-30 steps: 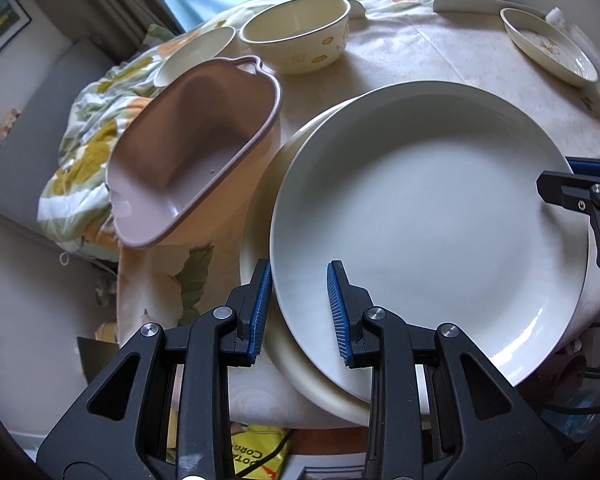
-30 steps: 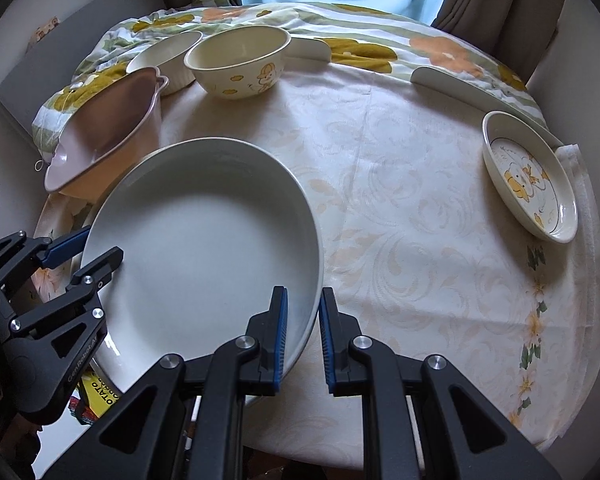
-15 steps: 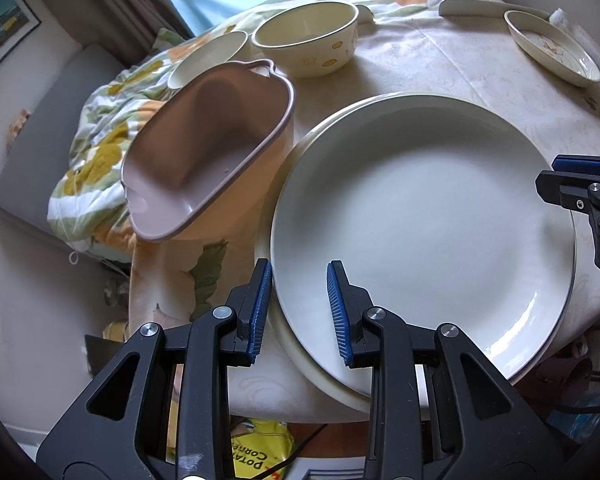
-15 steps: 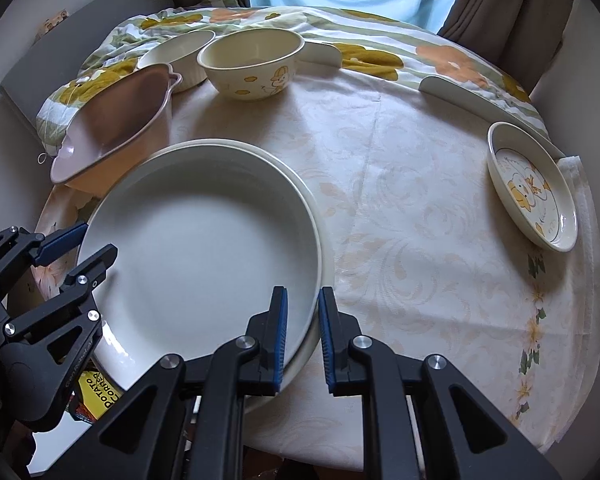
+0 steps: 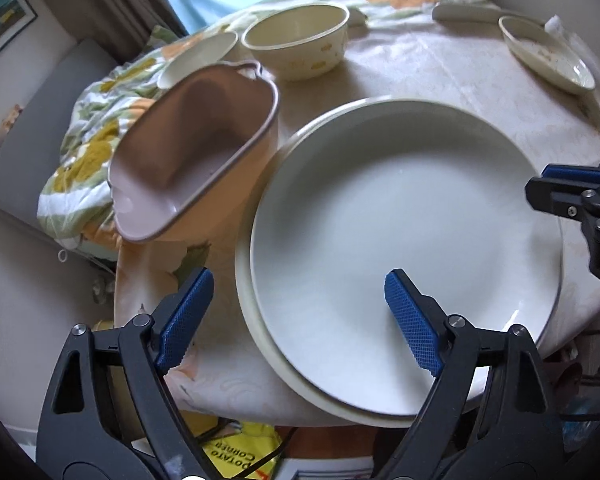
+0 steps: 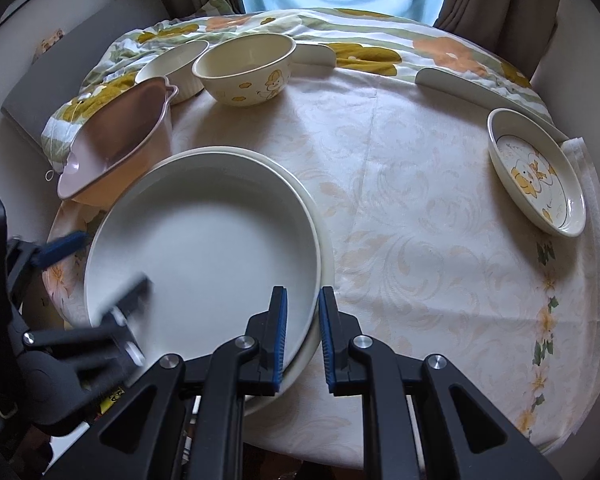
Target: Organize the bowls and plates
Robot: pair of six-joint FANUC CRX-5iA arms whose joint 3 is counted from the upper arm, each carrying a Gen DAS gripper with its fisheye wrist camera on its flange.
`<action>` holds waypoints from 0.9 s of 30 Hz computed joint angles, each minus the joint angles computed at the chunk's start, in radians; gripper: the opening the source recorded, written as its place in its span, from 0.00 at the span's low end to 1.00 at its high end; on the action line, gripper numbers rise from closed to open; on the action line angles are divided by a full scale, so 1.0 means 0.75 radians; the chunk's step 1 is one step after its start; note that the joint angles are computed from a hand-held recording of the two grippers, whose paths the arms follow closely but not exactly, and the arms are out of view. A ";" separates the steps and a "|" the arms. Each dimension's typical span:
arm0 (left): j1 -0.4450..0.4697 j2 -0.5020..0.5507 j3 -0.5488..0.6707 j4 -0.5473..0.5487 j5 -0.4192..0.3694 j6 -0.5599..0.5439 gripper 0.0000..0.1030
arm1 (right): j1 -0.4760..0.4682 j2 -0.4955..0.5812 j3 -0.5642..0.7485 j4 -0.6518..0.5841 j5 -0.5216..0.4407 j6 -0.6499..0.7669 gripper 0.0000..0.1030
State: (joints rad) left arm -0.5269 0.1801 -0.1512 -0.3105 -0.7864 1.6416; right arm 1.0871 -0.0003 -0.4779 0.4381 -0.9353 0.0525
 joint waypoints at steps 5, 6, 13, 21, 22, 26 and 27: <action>0.002 -0.036 0.017 0.006 -0.027 -0.027 0.84 | -0.001 -0.084 -0.071 0.032 0.051 -0.129 0.14; 0.002 -0.051 0.020 0.010 -0.026 -0.038 0.84 | 0.003 -0.116 -0.090 0.053 0.049 -0.169 0.14; 0.046 -0.146 0.026 0.469 0.092 -0.502 0.95 | 0.133 -0.423 -0.240 0.239 -0.157 -0.512 0.30; -0.050 0.152 0.332 1.000 -0.008 -0.976 1.00 | 0.335 -0.684 -0.355 0.365 -0.631 -0.860 1.00; -0.066 0.203 0.391 1.023 -0.034 -0.991 1.00 | 0.339 -0.710 -0.357 0.343 -0.657 -0.863 1.00; -0.123 0.439 0.710 1.005 -0.188 -0.944 1.00 | 0.291 -0.822 -0.398 0.285 -0.702 -0.869 1.00; -0.137 0.517 0.821 0.991 -0.247 -0.913 1.00 | 0.265 -0.826 -0.400 0.276 -0.706 -0.886 1.00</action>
